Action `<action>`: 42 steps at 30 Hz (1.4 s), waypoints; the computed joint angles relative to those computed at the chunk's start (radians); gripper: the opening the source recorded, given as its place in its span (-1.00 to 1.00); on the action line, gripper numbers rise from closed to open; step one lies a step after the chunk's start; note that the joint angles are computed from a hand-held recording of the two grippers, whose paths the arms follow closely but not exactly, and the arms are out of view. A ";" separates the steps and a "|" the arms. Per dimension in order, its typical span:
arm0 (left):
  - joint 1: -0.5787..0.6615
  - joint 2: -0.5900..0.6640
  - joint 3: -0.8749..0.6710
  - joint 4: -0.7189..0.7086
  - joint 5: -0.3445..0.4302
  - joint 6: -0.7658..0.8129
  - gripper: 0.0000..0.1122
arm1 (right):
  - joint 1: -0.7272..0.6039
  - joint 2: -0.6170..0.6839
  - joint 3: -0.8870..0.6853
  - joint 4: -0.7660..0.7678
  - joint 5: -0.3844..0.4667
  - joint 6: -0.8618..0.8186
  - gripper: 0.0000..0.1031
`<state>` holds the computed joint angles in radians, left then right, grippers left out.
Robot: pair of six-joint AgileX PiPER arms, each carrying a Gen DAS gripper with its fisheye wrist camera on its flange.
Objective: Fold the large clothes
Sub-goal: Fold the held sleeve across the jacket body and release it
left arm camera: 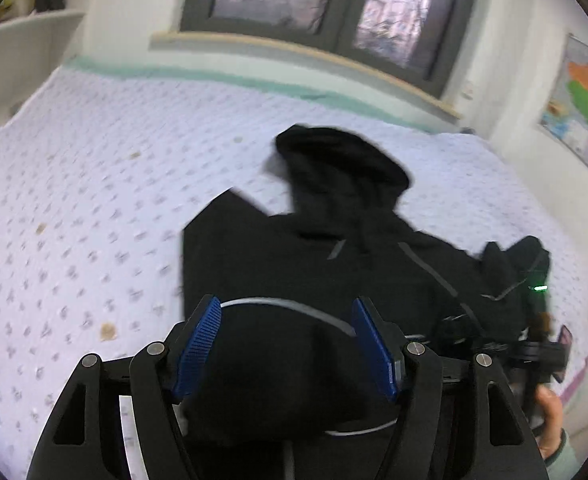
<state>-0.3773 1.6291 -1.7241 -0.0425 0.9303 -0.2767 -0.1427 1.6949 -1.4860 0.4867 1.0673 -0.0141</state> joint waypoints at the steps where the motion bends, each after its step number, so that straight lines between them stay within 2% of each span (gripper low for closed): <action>1: 0.010 0.010 0.004 -0.008 -0.005 0.008 0.24 | -0.001 -0.023 -0.002 -0.014 -0.014 -0.006 -0.46; 3: 0.011 0.037 -0.003 -0.016 -0.009 0.024 0.24 | -0.011 -0.082 -0.025 -0.097 -0.044 0.011 -0.47; 5: -0.020 0.106 -0.075 -0.004 0.027 0.021 0.24 | -0.041 -0.121 -0.067 -0.176 -0.051 0.014 -0.47; 10: -0.131 0.272 -0.231 0.005 0.088 0.050 0.24 | -0.199 -0.091 -0.168 -0.134 0.010 -0.174 -0.46; 13: -0.152 0.389 -0.294 -0.041 0.121 0.051 0.19 | -0.203 -0.051 -0.107 -0.199 -0.077 -0.264 -0.46; 15: -0.151 0.419 -0.286 -0.042 0.116 0.040 0.14 | -0.215 -0.005 -0.063 -0.217 -0.083 -0.265 -0.46; 17: -0.148 0.411 -0.247 -0.041 0.078 0.042 0.14 | -0.245 0.032 -0.012 -0.191 -0.076 -0.283 -0.47; 19: -0.151 0.401 -0.250 -0.037 0.087 0.043 0.14 | -0.253 0.013 0.049 -0.176 -0.124 -0.316 -0.49; 21: -0.157 0.379 -0.254 -0.025 0.101 0.048 0.14 | -0.251 -0.005 0.039 -0.195 -0.105 -0.310 -0.44; 23: -0.150 0.349 -0.238 -0.052 0.086 0.073 0.14 | -0.262 -0.035 0.008 -0.191 -0.055 -0.307 -0.32; 25: -0.131 0.303 -0.197 -0.108 0.024 0.097 0.15 | -0.262 -0.095 -0.010 -0.170 -0.038 -0.309 -0.13; 26: -0.121 0.291 -0.188 -0.129 0.004 0.097 0.15 | -0.244 -0.134 -0.020 -0.170 -0.047 -0.303 0.03; 27: -0.116 0.282 -0.176 -0.142 -0.018 0.086 0.15 | -0.220 -0.158 -0.031 -0.176 -0.054 -0.288 0.41; 28: -0.109 0.288 -0.185 -0.149 -0.028 0.069 0.15 | -0.187 -0.168 -0.049 -0.185 -0.059 -0.266 0.60; 32: -0.102 0.351 -0.222 -0.101 -0.021 0.006 0.15 | 0.004 -0.131 -0.125 -0.338 -0.114 -0.120 0.60; 34: -0.089 0.381 -0.218 -0.101 -0.010 0.000 0.15 | 0.062 -0.027 -0.200 -0.313 -0.061 -0.130 0.60; 35: -0.078 0.382 -0.187 -0.128 -0.040 0.018 0.15 | 0.080 0.032 -0.231 -0.299 -0.026 -0.128 0.58; 37: -0.075 0.378 -0.160 -0.129 -0.067 0.028 0.15 | 0.111 0.152 -0.293 -0.318 0.040 -0.080 0.37; 39: -0.100 0.395 -0.188 -0.068 -0.044 0.020 0.15 | 0.122 0.243 -0.297 -0.343 0.045 -0.030 0.35; 40: -0.125 0.402 -0.198 -0.006 -0.034 0.009 0.15 | 0.112 0.234 -0.255 -0.323 -0.001 -0.043 0.37; 42: -0.163 0.394 -0.184 0.092 -0.034 -0.020 0.15 | 0.112 0.227 -0.258 -0.336 0.003 -0.035 0.36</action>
<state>-0.5400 2.0230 -1.9080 0.0493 0.8965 -0.2967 -0.0312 1.9222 -1.7438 0.1510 1.0705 -0.0495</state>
